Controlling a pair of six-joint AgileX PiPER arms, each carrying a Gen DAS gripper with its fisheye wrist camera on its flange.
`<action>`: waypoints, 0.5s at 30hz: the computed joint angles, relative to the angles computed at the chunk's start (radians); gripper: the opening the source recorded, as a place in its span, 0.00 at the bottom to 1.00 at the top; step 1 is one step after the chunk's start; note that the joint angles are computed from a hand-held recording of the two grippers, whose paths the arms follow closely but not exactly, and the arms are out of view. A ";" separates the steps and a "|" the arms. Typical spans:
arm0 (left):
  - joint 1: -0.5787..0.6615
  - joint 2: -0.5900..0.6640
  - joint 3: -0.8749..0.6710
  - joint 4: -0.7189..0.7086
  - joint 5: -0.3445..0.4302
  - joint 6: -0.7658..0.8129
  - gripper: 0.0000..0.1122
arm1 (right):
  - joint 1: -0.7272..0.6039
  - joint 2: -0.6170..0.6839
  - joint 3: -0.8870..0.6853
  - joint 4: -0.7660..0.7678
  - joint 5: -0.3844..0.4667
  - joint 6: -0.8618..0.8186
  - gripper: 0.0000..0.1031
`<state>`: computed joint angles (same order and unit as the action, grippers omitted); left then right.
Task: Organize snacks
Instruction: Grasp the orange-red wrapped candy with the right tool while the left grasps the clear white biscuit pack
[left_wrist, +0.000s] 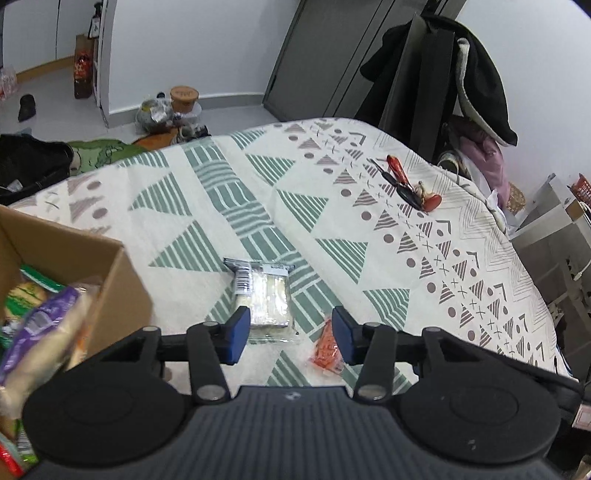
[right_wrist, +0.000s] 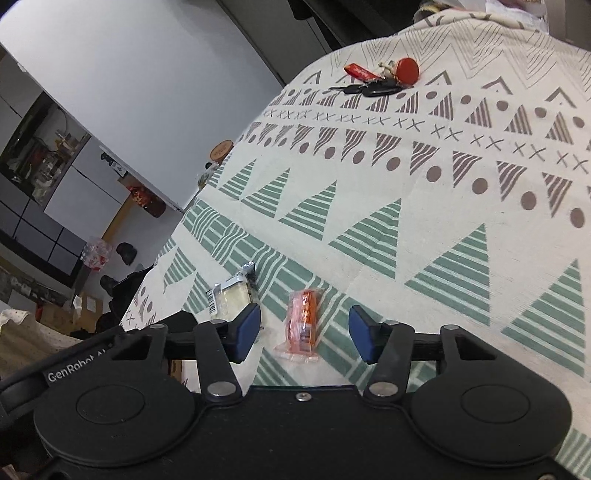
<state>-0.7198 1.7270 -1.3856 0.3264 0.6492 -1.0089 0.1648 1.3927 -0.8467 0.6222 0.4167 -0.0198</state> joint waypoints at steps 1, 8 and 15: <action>0.002 0.011 -0.005 0.000 -0.005 -0.002 0.43 | -0.002 0.015 -0.004 0.019 -0.001 -0.020 0.51; 0.036 0.089 -0.056 -0.036 -0.019 0.046 0.43 | 0.003 0.120 -0.040 0.074 0.010 -0.091 0.51; 0.064 0.157 -0.108 -0.051 -0.013 0.061 0.45 | 0.049 0.203 -0.088 0.026 -0.026 -0.093 0.44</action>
